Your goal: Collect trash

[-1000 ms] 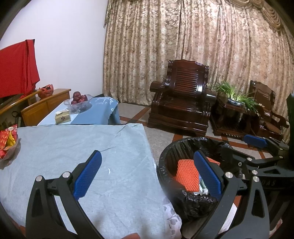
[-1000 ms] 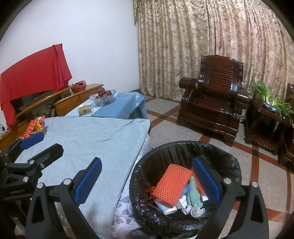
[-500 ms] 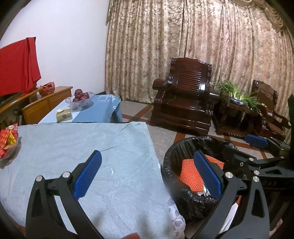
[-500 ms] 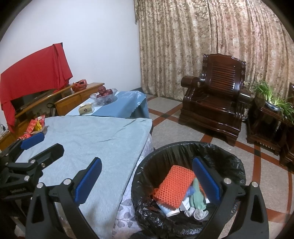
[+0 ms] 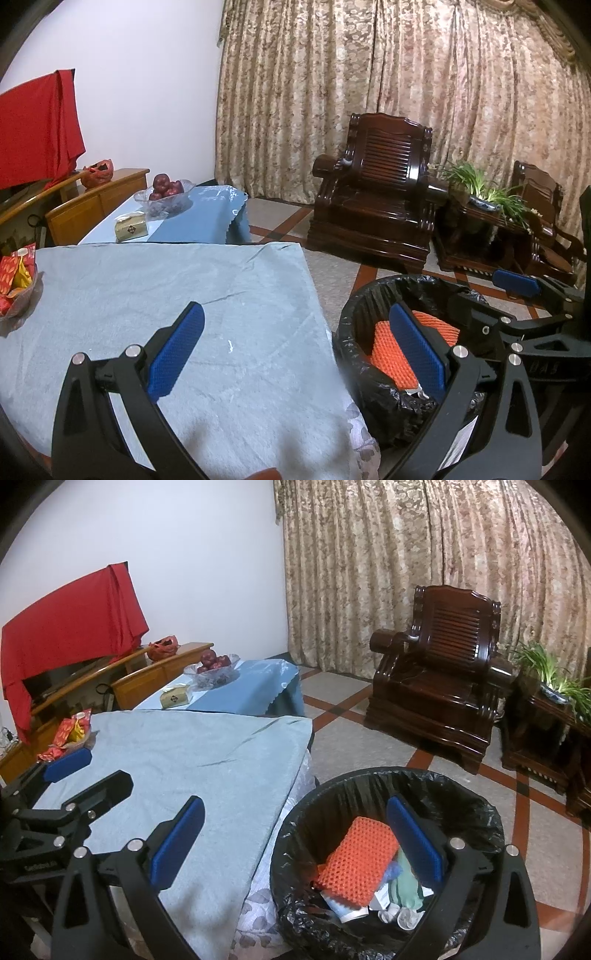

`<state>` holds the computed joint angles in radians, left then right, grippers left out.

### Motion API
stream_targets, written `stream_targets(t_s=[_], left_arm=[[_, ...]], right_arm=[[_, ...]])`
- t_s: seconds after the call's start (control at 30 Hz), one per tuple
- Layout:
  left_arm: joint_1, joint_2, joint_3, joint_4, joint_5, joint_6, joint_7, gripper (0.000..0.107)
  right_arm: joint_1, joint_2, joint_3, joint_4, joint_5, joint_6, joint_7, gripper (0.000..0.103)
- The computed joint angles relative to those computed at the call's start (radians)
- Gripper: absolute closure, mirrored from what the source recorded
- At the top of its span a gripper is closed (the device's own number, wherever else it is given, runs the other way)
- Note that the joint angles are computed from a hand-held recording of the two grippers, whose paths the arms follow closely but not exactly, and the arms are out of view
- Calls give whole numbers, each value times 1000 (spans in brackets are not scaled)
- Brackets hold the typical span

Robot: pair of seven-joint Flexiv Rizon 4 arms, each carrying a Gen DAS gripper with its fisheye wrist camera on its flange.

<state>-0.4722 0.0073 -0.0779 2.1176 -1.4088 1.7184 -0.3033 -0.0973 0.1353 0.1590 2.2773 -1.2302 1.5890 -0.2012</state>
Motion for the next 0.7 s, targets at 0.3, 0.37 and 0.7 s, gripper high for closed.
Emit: stream_targets(t_s=[0.3, 0.37, 0.7], left_arm=[[0, -1, -1, -4, -10, 0, 10, 9], [-4, -3, -2, -8, -30, 3, 29, 9], [-20, -14, -9, -24, -103, 14, 97, 9]], right_arm=[[5, -2, -1, -3, 7, -5, -5, 6], [8, -2, -1, -2, 14, -7, -12, 6], [-1, -8, -5, -7, -23, 3, 22, 6]])
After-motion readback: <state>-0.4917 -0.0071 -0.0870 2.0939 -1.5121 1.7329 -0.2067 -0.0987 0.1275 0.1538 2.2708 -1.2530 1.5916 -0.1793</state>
